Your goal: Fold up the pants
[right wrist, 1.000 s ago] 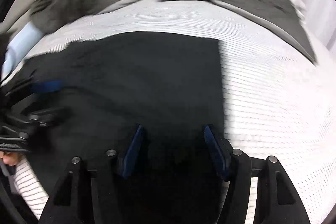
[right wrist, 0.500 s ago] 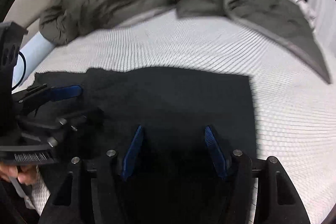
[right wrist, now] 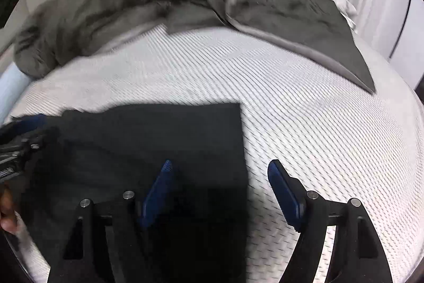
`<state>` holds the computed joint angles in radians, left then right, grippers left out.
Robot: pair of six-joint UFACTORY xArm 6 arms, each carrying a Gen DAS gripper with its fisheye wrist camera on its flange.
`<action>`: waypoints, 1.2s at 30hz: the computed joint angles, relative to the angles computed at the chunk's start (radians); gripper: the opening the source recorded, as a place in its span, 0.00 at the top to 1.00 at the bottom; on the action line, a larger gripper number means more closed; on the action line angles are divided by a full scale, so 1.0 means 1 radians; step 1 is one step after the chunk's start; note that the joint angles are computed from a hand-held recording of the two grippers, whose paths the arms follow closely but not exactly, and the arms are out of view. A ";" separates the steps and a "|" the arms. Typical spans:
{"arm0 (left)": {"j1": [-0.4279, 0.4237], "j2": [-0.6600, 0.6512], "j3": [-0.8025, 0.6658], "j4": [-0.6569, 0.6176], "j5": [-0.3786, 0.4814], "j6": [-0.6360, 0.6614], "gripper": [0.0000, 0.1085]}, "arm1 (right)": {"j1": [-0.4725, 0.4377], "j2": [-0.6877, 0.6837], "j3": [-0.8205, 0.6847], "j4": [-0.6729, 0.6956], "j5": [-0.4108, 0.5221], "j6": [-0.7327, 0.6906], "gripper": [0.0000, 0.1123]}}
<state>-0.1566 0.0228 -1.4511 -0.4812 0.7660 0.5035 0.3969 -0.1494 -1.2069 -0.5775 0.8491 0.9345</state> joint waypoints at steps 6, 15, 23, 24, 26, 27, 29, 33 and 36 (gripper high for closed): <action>-0.022 0.087 -0.050 0.142 0.053 -0.163 0.41 | 0.007 0.157 -0.110 0.129 -0.116 -0.129 0.37; 0.001 0.046 -0.045 0.133 0.082 -0.196 0.41 | 0.008 0.097 -0.078 -0.027 0.150 0.081 0.38; 0.002 -0.178 0.185 0.002 0.162 0.032 0.21 | 0.125 -0.037 0.052 0.082 0.004 -0.064 0.30; -0.002 -0.202 0.223 0.018 0.151 0.035 0.21 | 0.141 -0.036 0.061 0.090 0.010 -0.084 0.30; -0.030 -0.264 0.325 0.112 0.053 0.064 0.20 | 0.152 -0.033 0.076 0.095 0.031 -0.093 0.30; -0.035 -0.288 0.358 0.159 0.025 0.058 0.17 | 0.157 -0.042 0.095 0.091 0.044 -0.088 0.30; -0.012 -0.306 0.372 0.139 0.040 0.073 0.11 | 0.166 -0.061 0.118 0.061 0.069 -0.089 0.30; 0.080 -0.366 0.422 0.112 0.056 0.077 0.10 | 0.179 -0.148 0.180 -0.032 0.187 -0.024 0.25; 0.208 -0.402 0.407 -0.038 0.132 0.184 0.10 | 0.162 -0.245 0.267 -0.024 0.165 0.023 0.24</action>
<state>0.0512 -0.3789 -1.0441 -0.5192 0.8979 0.6874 0.5589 -0.3944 -0.9402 -0.6018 1.0142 0.9572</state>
